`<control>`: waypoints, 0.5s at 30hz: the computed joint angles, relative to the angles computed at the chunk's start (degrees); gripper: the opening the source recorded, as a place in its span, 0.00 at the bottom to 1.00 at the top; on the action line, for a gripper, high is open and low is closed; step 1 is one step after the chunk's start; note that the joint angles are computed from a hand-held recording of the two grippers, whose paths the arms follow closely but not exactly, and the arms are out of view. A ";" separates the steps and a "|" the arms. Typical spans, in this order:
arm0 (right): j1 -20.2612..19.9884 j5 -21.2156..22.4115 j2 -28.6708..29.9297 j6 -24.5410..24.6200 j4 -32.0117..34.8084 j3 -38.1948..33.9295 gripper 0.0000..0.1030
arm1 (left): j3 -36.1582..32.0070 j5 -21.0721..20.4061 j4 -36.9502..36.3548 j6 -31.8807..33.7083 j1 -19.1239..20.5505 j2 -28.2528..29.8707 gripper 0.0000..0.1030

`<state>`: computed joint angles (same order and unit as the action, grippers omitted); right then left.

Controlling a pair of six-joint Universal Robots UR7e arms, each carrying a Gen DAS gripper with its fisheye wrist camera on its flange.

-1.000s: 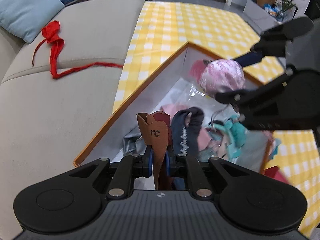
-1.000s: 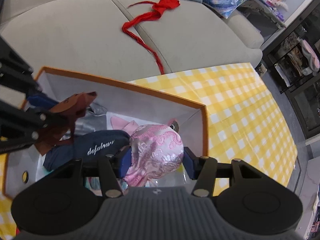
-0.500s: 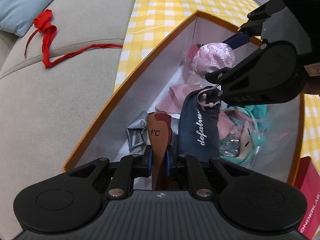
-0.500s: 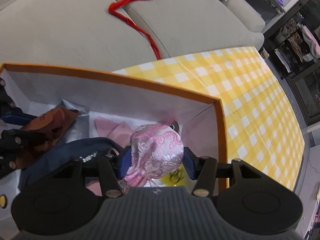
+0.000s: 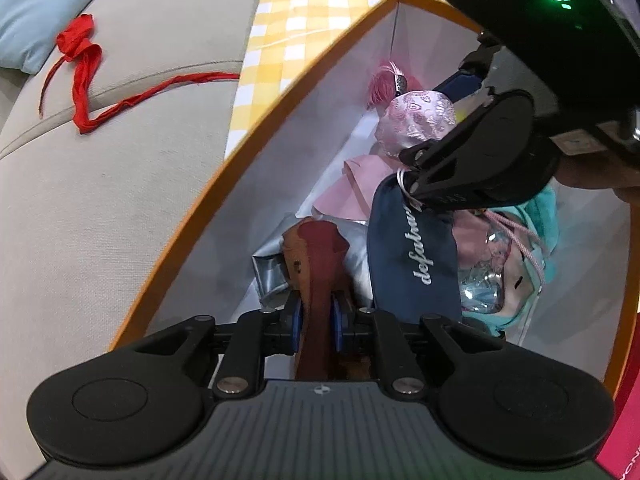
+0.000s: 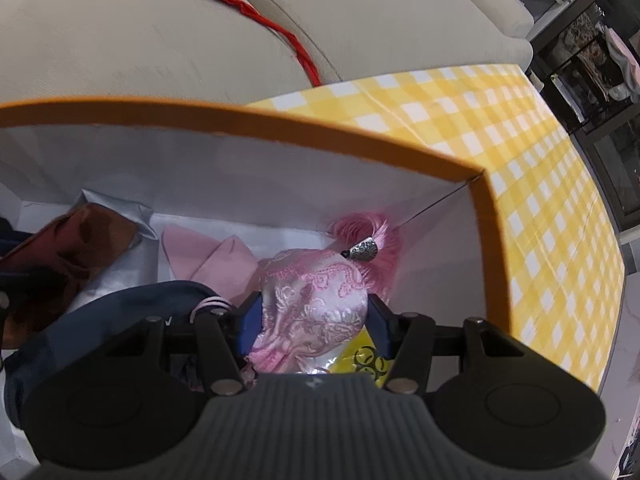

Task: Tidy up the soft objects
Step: 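Open both grippers to release the pouches inside the box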

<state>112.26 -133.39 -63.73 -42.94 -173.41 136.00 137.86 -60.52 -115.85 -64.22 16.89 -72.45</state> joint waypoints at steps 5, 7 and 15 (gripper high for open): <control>-1.28 -0.20 1.66 -0.55 -2.27 0.19 0.53 | -0.06 -0.36 -0.29 1.14 0.28 1.10 0.19; -1.42 -0.07 2.28 -0.78 -3.26 0.12 0.54 | 0.00 -0.51 -0.11 1.07 0.25 1.19 0.19; -1.34 -0.50 3.65 -1.54 -5.78 0.64 0.57 | -0.62 -0.29 1.87 0.26 0.67 2.25 0.30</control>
